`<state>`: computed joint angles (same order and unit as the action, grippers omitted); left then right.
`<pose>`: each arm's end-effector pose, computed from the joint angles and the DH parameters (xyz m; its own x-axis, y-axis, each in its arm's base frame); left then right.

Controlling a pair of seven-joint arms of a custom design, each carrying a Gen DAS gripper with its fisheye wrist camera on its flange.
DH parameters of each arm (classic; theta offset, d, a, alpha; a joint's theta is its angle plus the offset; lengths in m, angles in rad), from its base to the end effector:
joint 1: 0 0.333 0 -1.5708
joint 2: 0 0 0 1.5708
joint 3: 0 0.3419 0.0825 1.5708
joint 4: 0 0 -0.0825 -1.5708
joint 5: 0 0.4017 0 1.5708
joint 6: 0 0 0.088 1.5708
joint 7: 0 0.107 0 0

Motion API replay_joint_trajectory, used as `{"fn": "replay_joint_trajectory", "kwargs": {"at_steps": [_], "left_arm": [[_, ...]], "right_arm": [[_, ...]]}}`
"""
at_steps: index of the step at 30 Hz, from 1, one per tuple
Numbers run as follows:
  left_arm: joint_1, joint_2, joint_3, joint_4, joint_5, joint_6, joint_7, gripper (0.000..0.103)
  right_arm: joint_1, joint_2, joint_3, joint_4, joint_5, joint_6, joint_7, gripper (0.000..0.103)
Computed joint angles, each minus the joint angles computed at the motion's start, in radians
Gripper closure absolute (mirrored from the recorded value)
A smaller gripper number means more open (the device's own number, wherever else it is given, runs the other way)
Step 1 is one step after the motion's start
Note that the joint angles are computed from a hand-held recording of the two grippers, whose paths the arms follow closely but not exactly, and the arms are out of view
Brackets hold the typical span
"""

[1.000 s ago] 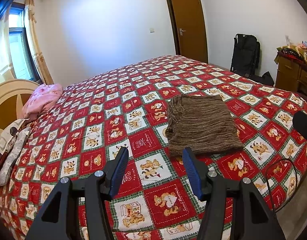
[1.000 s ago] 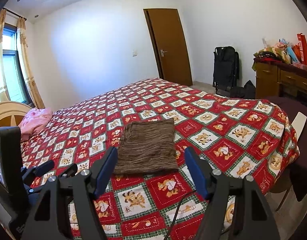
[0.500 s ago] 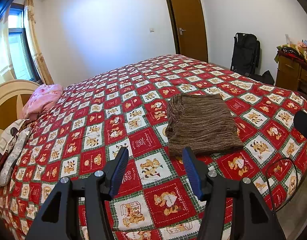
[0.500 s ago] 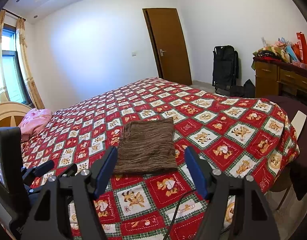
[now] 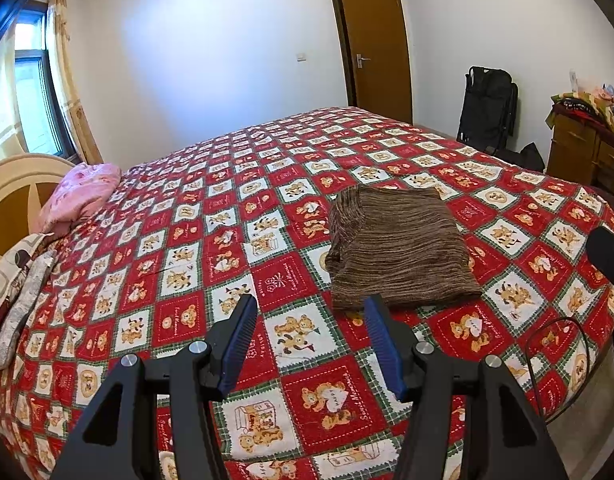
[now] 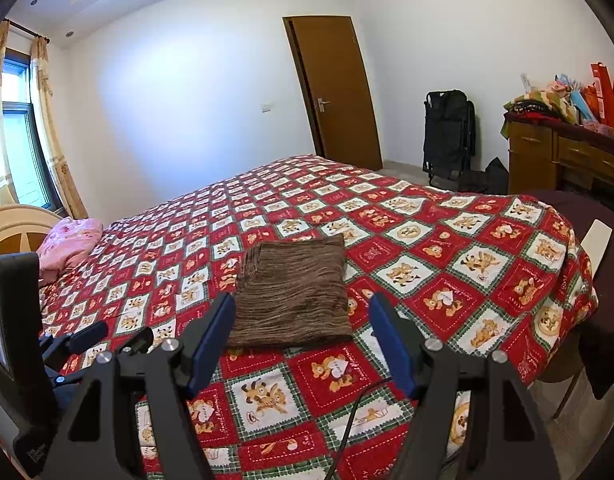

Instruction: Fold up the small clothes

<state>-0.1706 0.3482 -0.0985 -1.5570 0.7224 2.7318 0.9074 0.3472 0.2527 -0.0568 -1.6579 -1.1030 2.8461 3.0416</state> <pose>0.7057 -0.2084 0.5575 -0.0591 -0.9884 -0.1396 -0.5888 0.1474 -0.7947 0.6559 0.2502 0.5668 -0.1115 -0.9710 -0.2115 -0.4243 0.2390 -0.8734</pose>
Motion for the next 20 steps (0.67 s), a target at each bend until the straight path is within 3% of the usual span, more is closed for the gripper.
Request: {"fn": "replay_joint_trajectory", "kwargs": {"at_steps": [7, 10, 20], "left_arm": [[0.037, -0.001, -0.031, -0.012, -0.093, 0.046, 0.056, 0.045], [0.007, -0.010, 0.012, -0.023, -0.024, 0.078, -0.008, 0.045], [0.005, 0.006, 0.002, 0.006, -0.003, 0.017, -0.001, 0.045]], "right_arm": [[0.005, -0.003, 0.004, -0.001, -0.012, -0.017, 0.008, 0.030], [0.003, -0.001, 0.007, 0.000, 0.004, -0.019, 0.000, 0.030], [0.006, 0.000, 0.005, 0.001, 0.008, -0.025, 0.000, 0.030]]}}
